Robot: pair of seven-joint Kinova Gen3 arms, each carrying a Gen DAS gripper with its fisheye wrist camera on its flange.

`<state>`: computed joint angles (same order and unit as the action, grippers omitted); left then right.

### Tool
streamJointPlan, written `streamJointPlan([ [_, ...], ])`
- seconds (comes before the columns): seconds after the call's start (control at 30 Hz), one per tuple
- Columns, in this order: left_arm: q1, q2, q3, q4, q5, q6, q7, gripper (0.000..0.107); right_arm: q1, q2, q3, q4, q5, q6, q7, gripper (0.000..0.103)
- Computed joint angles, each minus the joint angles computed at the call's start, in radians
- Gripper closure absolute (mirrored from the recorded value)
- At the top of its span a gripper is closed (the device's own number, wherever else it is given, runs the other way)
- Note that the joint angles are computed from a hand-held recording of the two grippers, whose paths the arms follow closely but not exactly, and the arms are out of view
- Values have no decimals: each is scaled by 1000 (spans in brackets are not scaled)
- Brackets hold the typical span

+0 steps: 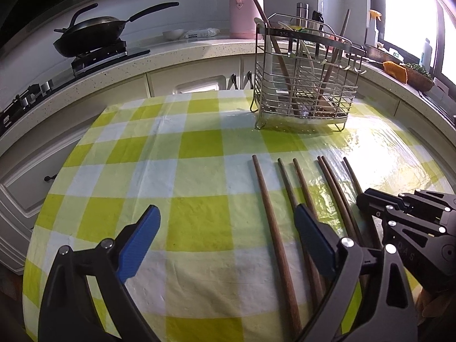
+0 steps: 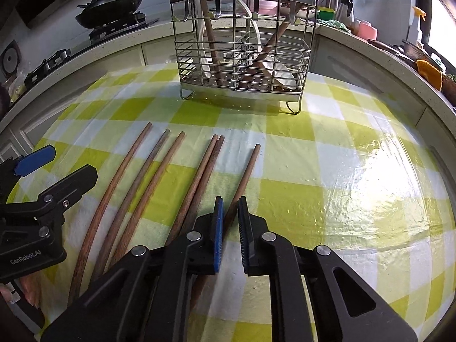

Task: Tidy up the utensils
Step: 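Lower the right tool onto a wooden chopstick and close on it, then close the left tool on another wooden chopstick while the right tool holds its chopstick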

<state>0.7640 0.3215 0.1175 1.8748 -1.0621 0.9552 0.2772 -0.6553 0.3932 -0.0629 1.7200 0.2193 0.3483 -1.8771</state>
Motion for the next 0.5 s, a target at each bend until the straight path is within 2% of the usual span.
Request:
streamJointPlan([
  [0.17, -30, 6, -2, -14, 49, -36, -50, 27, 56, -13, -45, 22, -37, -14, 62, 95],
  [0.23, -40, 8, -6, -19, 68, -56, -75, 35, 76, -18, -55, 30, -57, -19, 83, 95],
  [0.37, -39, 20, -17, -38, 89, -72, -118, 40, 108, -26, -72, 45, -94, -28, 121, 95],
  [0.5, -45, 36, -28, -66, 117, -86, -161, 55, 131, -28, -90, 50, -129, -31, 159, 95],
])
